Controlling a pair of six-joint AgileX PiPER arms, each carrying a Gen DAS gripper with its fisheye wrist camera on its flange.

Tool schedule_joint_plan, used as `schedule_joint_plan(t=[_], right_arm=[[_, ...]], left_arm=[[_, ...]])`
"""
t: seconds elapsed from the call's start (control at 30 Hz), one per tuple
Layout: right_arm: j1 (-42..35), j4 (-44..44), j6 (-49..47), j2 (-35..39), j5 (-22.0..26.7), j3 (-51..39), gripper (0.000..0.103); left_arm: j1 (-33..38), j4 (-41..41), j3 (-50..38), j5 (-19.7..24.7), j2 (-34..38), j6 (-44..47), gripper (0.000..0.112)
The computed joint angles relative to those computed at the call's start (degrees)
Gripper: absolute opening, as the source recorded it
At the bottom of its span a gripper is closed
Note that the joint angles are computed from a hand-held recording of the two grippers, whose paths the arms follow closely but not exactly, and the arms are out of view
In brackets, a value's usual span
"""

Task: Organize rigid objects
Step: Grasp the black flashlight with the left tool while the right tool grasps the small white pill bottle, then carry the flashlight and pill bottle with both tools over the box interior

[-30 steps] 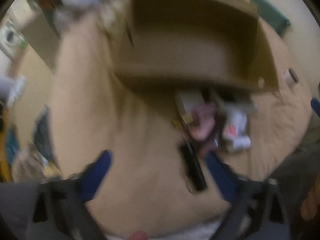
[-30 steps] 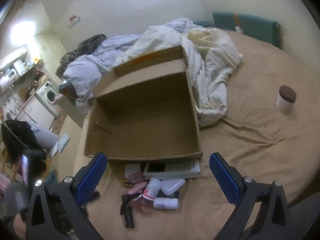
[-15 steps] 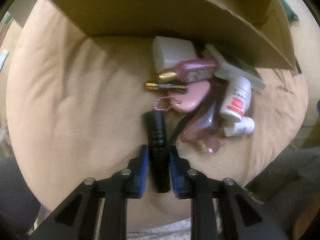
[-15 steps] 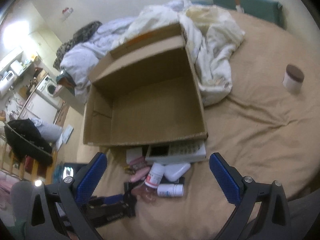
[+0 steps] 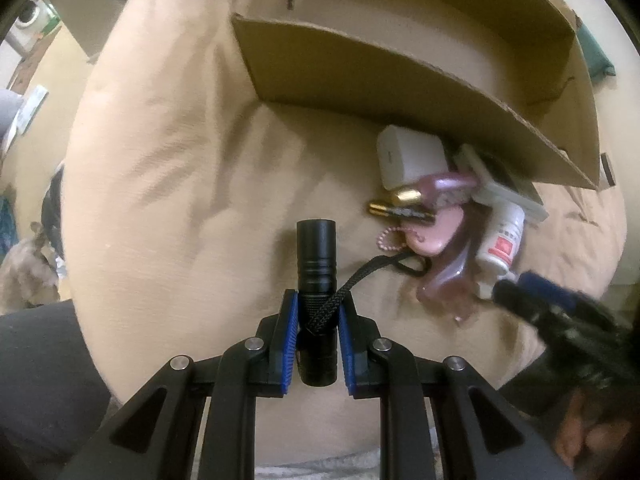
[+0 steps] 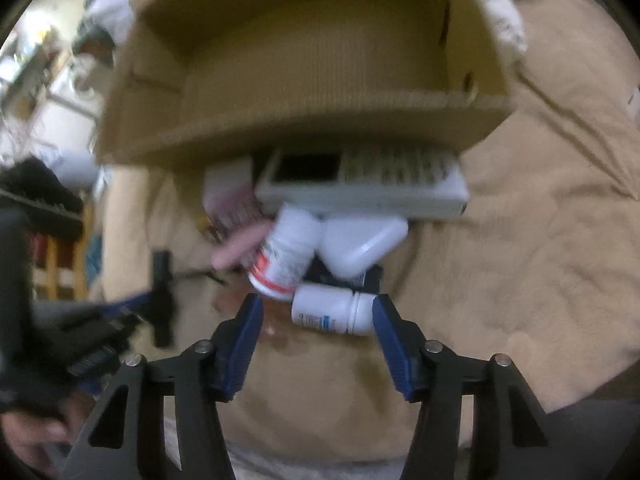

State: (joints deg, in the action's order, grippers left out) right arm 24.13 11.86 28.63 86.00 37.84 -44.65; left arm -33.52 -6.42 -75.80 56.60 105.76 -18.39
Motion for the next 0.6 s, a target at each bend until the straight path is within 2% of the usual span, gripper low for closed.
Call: schedule_joint_plan(t=[0.07, 0.13, 0.27, 0.37, 0.6], right_arm=[[1.82, -4.43, 3.86, 1.17, 0.47, -0.86, 0.061], [2.14, -4.37, 3.12, 2.35, 0.81, -1.30, 0.051], [3.07, -4.69, 3.49, 4.71, 1.84, -1.04, 0.051], [4.66, -8.17, 5.68, 1.92, 1.50, -0.41, 0.049], [13.87, -16.65, 14.91, -6.77, 9.60, -1.79, 0.049]], left_arm=[[-0.35, 0.43, 0.40, -0.35, -0.51, -0.64, 0.017], [-1.03, 1.33, 1.15, -0.94, -1.23, -1.81, 0.017], [-3.02, 3.99, 2.42, -1.80, -2.52, -5.09, 0.017], [-4.12, 4.55, 3.24, -2.38, -3.64, -6.89, 0.017], [-7.18, 8.77, 4.62, -0.04, -12.80, -9.71, 0.017]])
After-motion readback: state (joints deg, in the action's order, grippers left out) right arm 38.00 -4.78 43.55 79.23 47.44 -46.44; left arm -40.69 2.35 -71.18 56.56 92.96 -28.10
